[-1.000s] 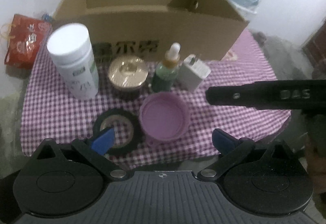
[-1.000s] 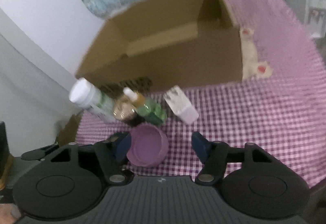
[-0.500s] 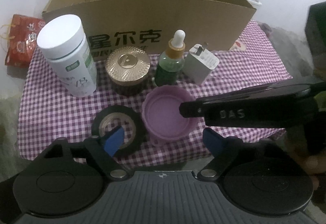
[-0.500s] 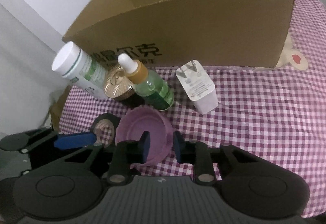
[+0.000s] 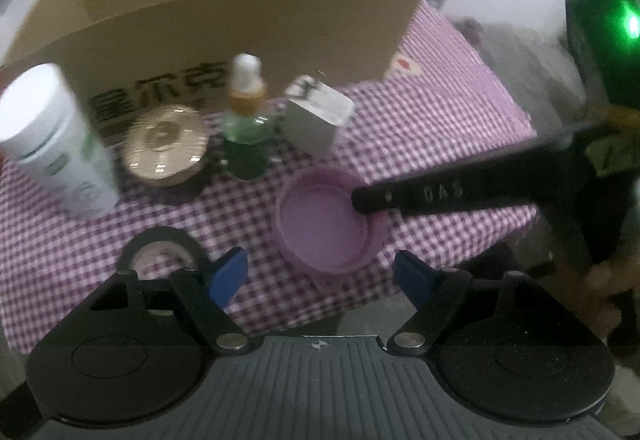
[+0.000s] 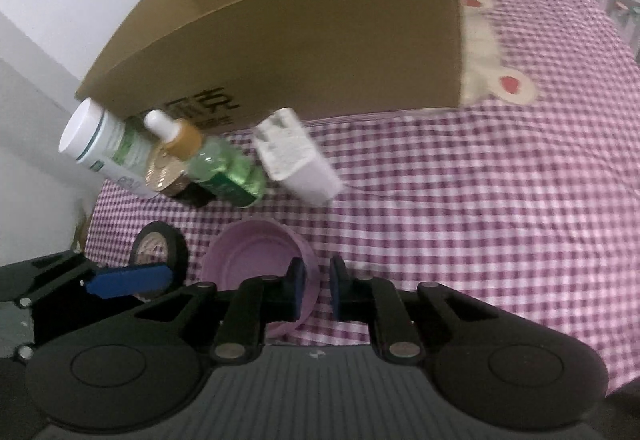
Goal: Organize rigid objects
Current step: 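Reach the right gripper to the purple lid and grasp its rim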
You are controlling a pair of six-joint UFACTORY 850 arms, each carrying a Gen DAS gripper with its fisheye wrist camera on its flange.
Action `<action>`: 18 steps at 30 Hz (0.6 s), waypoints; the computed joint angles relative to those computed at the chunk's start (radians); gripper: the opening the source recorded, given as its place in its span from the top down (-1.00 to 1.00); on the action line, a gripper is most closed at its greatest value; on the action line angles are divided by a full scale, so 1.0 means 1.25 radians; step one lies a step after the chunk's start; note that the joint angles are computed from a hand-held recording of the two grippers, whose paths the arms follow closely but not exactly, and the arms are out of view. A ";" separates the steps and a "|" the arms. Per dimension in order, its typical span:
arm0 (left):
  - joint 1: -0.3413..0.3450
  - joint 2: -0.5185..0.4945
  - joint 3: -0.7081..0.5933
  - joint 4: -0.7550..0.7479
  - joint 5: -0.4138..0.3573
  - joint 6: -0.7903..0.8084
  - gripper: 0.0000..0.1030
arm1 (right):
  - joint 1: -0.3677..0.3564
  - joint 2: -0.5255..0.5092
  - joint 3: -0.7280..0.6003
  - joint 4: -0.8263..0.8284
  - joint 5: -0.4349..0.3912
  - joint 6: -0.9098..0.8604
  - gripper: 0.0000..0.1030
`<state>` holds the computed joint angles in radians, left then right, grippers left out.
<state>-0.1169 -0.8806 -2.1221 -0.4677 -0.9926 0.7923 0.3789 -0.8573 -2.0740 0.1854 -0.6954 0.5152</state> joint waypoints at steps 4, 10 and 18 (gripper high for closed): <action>-0.015 -0.010 -0.004 0.020 -0.008 0.013 -0.58 | -0.008 0.029 0.045 0.027 0.023 -0.011 0.72; -0.032 -0.023 -0.014 0.055 0.003 -0.005 -0.58 | -0.016 0.037 0.057 0.073 0.023 -0.069 0.68; -0.051 -0.050 -0.051 0.095 0.020 -0.044 -0.43 | -0.011 0.021 0.045 0.069 0.043 -0.089 0.68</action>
<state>-0.1805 -0.9427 -2.1859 -0.3492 -0.9677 0.7368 0.3657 -0.8316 -2.0182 0.2711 -0.6415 0.4041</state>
